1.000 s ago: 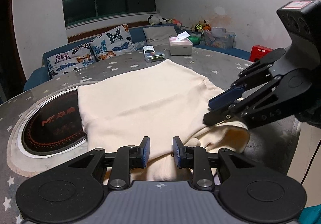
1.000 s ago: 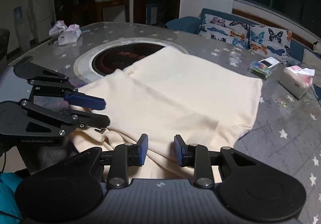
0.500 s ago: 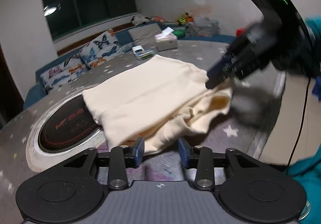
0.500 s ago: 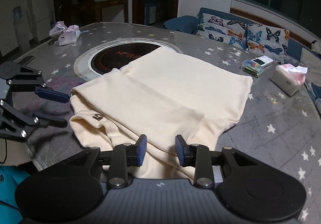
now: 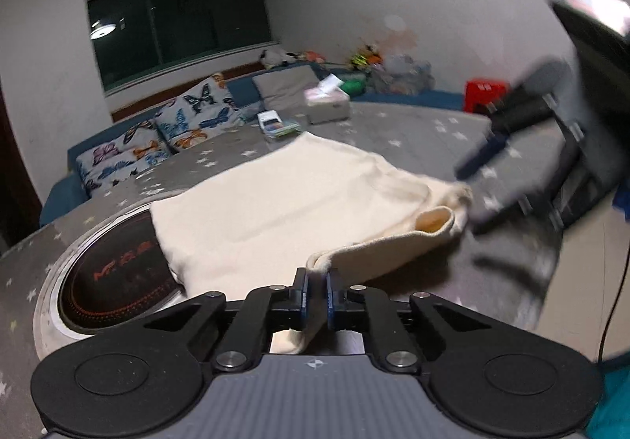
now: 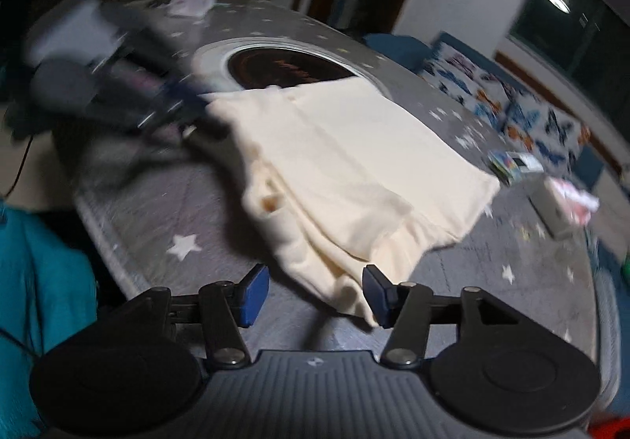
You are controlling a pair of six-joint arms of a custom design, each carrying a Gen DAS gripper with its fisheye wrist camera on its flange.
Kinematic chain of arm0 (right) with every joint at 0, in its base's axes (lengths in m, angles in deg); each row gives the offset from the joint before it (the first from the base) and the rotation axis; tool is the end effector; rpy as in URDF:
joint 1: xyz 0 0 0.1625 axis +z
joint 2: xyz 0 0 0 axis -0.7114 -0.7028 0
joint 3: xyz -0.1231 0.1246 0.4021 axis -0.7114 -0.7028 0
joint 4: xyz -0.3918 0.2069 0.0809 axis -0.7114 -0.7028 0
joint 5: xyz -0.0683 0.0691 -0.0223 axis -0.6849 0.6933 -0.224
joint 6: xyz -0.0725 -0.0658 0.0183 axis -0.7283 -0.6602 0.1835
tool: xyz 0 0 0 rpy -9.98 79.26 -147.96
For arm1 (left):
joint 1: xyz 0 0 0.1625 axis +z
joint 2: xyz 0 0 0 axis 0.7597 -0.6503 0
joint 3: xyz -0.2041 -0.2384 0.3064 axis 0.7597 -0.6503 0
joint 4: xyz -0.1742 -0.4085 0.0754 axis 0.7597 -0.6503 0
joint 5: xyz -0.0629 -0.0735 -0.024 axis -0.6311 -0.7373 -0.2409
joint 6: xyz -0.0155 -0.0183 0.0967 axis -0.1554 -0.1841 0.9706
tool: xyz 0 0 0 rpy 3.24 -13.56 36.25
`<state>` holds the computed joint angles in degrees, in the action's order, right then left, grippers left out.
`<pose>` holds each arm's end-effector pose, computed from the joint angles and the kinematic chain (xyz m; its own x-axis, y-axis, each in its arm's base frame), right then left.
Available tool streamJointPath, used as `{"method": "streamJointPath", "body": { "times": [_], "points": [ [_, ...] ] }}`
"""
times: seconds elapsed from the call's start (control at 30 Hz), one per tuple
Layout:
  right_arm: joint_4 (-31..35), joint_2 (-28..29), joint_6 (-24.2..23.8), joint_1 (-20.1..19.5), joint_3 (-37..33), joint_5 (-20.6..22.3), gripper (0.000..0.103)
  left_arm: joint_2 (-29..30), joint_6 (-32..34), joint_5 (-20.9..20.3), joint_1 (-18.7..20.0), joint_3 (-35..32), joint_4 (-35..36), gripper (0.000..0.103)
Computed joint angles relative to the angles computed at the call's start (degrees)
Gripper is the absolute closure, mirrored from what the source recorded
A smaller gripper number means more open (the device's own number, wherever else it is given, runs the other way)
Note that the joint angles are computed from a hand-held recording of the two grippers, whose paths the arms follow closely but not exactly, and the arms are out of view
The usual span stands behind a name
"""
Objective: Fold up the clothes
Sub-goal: 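Grasp the sweatshirt hem with the left gripper while the right gripper grasps it too, then lift the hem with both grippers and fold it toward the collar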
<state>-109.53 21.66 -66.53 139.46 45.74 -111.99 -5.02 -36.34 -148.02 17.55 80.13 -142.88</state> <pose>0.1628 -0.6729 0.0758 -0.0823 -0.8580 0.5070 -0.9839 0.1508 0.0955 -0.0613 -0.6200 0.1357 -0.5664 0.3096 -0.7637 0.7947 0.4506 -0.4068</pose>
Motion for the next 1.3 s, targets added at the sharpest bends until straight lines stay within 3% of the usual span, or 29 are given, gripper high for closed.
{"method": "streamJointPath", "body": {
  "times": [0.07, 0.13, 0.23, 0.27, 0.33, 0.43, 0.57, 0.8, 0.87, 1.03, 1.3],
  "points": [
    [-1.5, 0.8, -2.4, -0.2, 0.0, 1.3, 0.040, -0.1, -1.7, -0.5, 0.3, -1.2, 1.1, 0.094],
    [-2.7, 1.8, -4.2, -0.4, -0.4, 2.8, 0.041, 0.1, -2.7, -0.7, 0.6, -2.3, 2.0, 0.094],
    [-3.8, 4.2, -5.4, -0.6, -2.3, 4.4, 0.048, 0.5, -3.5, -0.6, 1.1, -3.6, 3.0, 0.094],
    [-3.6, 4.9, -5.0, -0.5, -3.3, 3.9, 0.058, 0.5, -3.9, -0.4, 1.2, -3.8, 3.4, 0.094],
    [0.6, 5.6, -1.3, -0.3, -5.8, 3.0, 0.077, 0.2, -4.0, -0.4, 1.3, -3.5, 3.3, 0.088],
    [5.1, 5.6, 4.7, -0.1, -8.5, 3.2, 0.088, -0.1, -2.1, 0.3, 1.2, -2.0, 1.5, 0.080],
    [8.3, 5.2, 9.8, -0.1, -10.3, 4.2, 0.091, 0.2, 1.9, 2.2, 1.0, -0.1, -1.5, 0.062],
    [7.9, 5.0, 12.8, 0.2, -10.8, 5.6, 0.093, 0.8, 8.4, 3.7, 1.3, 1.2, -3.6, 0.061],
    [7.3, 5.0, 13.4, 0.2, -10.7, 6.0, 0.095, 0.8, 8.8, 3.9, 1.5, 1.1, -3.8, 0.076],
    [4.9, 4.4, 14.5, -0.1, -9.1, 7.4, 0.097, -1.1, 5.8, 2.9, 1.5, 2.2, -2.5, 0.096],
    [3.7, -1.3, 13.4, -0.2, -3.0, 11.1, 0.098, -6.6, 1.1, 1.6, -1.4, 7.8, -2.0, 0.098]
  ]
}}
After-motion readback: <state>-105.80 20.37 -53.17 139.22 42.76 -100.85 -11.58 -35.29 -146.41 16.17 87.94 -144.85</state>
